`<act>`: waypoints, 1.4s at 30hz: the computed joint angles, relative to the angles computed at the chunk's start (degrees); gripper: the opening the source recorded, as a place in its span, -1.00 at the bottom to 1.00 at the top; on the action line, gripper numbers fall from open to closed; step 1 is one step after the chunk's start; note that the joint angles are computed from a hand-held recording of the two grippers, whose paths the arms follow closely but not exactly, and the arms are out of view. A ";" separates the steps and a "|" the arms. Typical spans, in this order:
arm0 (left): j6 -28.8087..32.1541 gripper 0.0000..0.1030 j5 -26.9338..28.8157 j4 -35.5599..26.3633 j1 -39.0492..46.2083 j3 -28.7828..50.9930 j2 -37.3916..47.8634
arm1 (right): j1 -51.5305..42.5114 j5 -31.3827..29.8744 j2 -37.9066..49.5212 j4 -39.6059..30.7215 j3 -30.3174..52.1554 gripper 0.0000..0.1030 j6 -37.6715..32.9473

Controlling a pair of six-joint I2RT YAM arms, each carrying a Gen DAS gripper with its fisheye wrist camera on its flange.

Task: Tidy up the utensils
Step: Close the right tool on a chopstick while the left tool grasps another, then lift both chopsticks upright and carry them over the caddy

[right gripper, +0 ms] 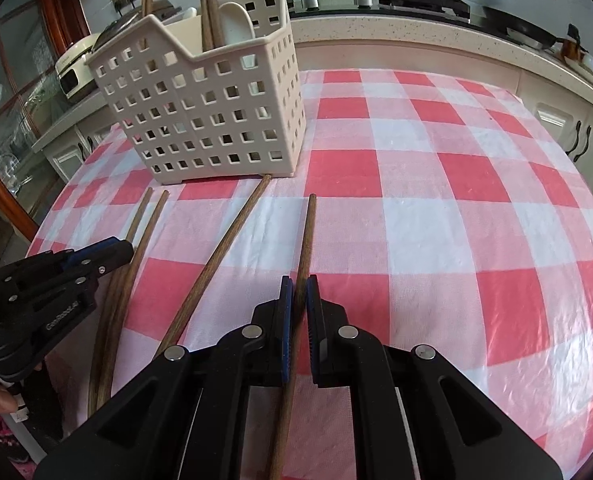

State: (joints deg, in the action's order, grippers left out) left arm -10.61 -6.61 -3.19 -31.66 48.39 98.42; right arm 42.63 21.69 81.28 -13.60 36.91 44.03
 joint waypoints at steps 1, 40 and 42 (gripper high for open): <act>0.10 -0.75 0.38 -0.24 0.19 0.18 0.05 | 0.04 0.31 0.74 -1.10 1.00 -0.84 -0.91; 0.08 -0.88 1.80 -1.03 0.53 -12.65 -24.72 | 13.46 16.10 -14.57 -12.80 1.87 -0.87 7.44; 0.12 -0.88 1.15 -1.79 0.06 -13.45 -27.34 | 15.54 18.33 -15.61 -14.77 2.67 -0.87 8.76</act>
